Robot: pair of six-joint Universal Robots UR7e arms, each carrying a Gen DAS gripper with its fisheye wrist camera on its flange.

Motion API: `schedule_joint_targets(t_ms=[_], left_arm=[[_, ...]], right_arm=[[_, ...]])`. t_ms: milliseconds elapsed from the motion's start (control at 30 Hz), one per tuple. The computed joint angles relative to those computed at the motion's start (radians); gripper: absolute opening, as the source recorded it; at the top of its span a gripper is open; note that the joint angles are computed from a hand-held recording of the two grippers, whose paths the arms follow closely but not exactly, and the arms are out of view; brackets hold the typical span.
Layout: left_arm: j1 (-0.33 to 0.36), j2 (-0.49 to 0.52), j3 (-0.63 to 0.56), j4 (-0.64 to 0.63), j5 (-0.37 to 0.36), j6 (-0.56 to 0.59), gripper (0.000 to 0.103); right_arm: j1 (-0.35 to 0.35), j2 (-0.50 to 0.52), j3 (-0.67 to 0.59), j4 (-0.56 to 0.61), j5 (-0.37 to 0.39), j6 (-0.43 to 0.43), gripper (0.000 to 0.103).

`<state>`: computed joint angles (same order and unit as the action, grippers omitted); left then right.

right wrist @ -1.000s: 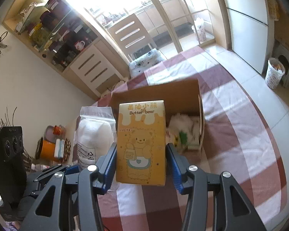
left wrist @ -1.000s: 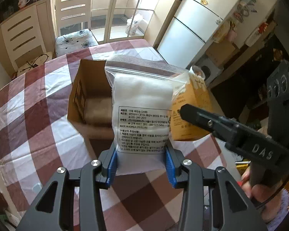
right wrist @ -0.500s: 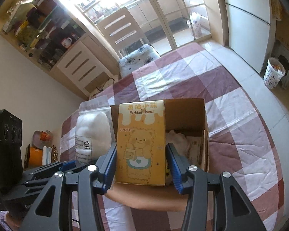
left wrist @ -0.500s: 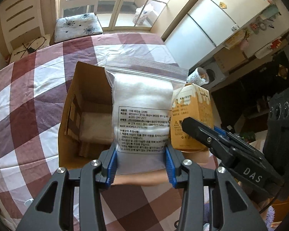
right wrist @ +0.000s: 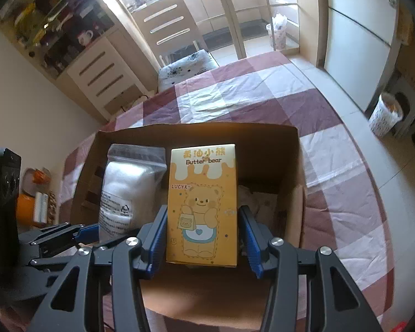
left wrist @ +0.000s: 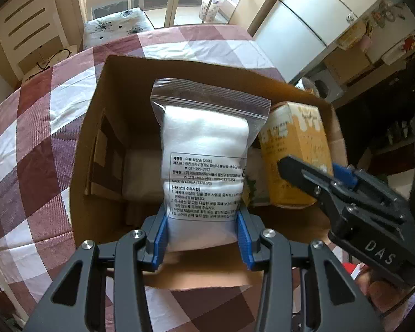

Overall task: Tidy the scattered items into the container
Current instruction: 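Lower both items into the box and open both tools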

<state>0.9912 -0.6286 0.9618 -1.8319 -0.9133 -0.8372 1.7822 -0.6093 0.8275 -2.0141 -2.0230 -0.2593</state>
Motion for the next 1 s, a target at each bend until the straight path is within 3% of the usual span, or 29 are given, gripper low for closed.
schedule_joint_targets(t_ms=[100, 300, 667, 1000], left_arm=[[0.002, 0.002, 0.005, 0.008, 0.007, 0.001, 0.043], [0.003, 0.011, -0.008, 0.031, 0.018, -0.001, 0.045], [-0.001, 0.007, -0.002, 0.028, 0.028, 0.007, 0.061], [-0.048, -0.031, 0.038, 0.033, 0.072, -0.029, 0.068]], right_arm=[[0.01, 0.009, 0.01, -0.028, -0.049, -0.041, 0.05], [0.016, 0.017, 0.007, -0.028, -0.076, -0.055, 0.052], [0.009, 0.012, -0.039, 0.047, -0.025, 0.038, 0.054], [0.025, -0.065, 0.012, 0.012, 0.007, 0.054, 0.054]])
